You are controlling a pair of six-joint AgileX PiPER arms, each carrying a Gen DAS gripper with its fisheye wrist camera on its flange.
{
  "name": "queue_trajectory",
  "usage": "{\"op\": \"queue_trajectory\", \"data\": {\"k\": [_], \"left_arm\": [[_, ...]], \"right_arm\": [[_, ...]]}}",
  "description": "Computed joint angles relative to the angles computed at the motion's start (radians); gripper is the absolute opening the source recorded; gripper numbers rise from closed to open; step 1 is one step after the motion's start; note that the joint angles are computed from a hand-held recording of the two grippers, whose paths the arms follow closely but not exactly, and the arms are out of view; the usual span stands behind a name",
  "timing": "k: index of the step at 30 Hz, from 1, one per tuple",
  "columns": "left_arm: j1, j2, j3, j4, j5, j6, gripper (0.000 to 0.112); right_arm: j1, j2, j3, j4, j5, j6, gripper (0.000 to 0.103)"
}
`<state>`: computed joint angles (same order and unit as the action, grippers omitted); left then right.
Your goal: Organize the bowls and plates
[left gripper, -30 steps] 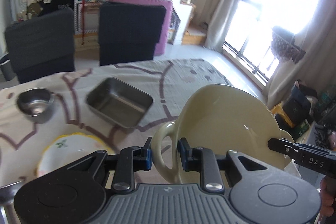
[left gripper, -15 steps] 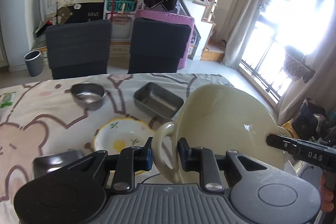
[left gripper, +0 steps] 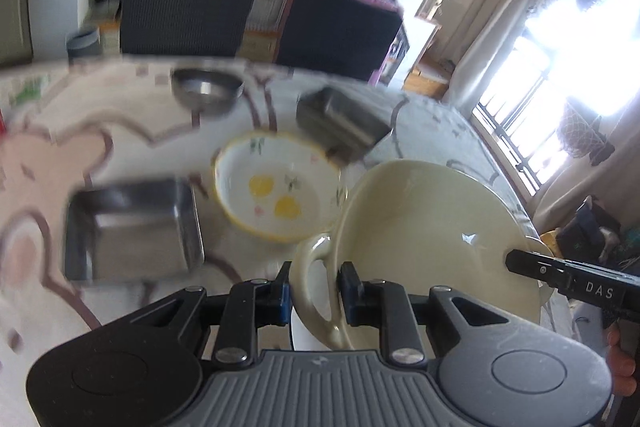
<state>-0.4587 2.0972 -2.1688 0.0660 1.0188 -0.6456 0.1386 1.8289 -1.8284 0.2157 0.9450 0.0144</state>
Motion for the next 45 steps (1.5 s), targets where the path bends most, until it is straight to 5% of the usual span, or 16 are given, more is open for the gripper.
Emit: {"op": "queue_trajectory", "data": {"k": [16,45], "left_arm": [[0.046,0.068,0.033,-0.126,0.009,0.045,0.027],[0.048,0.143,-0.027,-0.162,0.075,0.052,0.032]], "right_arm": [[0.052,0.127,-0.133,-0.110,0.169,0.045,0.036],[0.086,0.214,-0.235,-0.200,0.255,0.030,0.036]]}}
